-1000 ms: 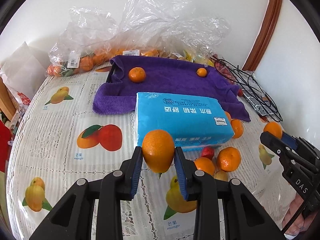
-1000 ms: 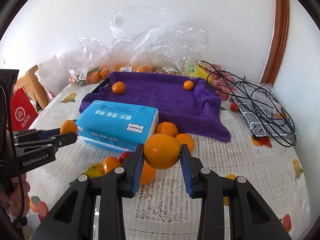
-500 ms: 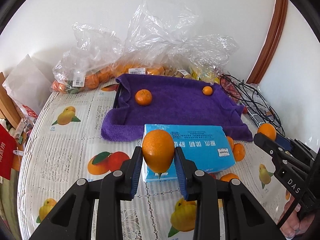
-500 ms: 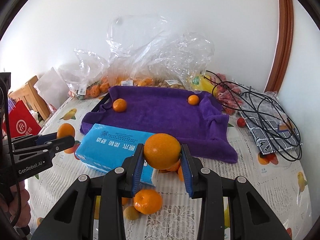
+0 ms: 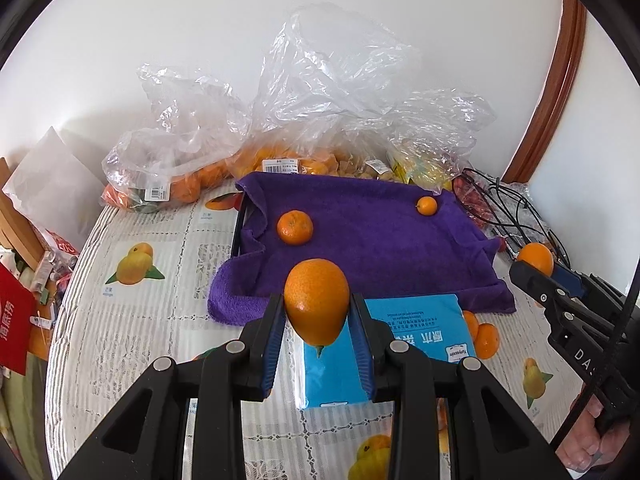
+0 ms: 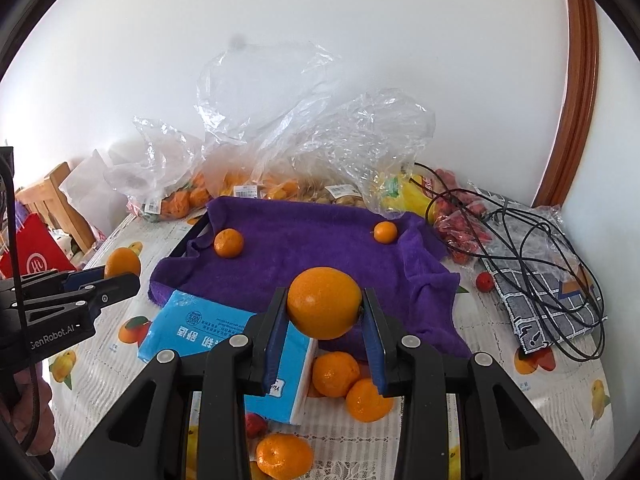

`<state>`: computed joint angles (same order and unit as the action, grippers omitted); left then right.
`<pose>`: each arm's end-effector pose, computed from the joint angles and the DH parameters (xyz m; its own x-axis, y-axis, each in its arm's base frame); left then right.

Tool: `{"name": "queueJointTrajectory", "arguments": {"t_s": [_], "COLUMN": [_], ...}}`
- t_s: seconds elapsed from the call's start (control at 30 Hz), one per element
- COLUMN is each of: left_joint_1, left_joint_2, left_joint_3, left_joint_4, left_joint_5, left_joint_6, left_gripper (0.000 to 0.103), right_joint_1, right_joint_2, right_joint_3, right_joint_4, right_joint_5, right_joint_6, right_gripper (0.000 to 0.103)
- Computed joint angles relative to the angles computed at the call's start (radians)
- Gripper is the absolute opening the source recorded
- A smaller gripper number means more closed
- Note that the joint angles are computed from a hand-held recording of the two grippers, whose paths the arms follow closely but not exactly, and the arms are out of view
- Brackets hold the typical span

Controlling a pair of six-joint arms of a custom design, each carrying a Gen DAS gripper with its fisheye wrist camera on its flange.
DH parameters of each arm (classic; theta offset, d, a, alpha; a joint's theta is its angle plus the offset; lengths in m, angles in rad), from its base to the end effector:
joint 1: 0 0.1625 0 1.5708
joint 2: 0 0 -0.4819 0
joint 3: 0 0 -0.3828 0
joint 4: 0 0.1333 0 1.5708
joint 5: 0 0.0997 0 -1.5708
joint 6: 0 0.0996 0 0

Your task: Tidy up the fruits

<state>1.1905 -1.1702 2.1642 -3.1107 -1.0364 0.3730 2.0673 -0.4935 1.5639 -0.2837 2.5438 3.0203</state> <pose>-0.0245 -0.5571 0.2639 -0.7199 0.3580 -0.5946 0.6224 0.7121 -0.3249 0.3197 -0.4831 -0.0552 -0.7264 0.1680 0.6664 -0.4283 0.6476 -0.6302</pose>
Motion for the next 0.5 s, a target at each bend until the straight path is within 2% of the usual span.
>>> {"name": "queueJointTrajectory", "arguments": {"t_s": [0.5], "left_joint_1": [0.0], "left_joint_2": [0.046], "left_joint_3": [-0.056], "left_joint_4": [0.002], "left_joint_5": [0.013], "left_joint_6": [0.011], "left_gripper": [0.031], "right_joint_1": [-0.052], "right_joint_2": [-0.016], "right_joint_3": [-0.014], "right_joint_4": [0.005], "right_joint_5": [-0.038], "right_joint_6": [-0.007], "right_gripper": [0.036]}}
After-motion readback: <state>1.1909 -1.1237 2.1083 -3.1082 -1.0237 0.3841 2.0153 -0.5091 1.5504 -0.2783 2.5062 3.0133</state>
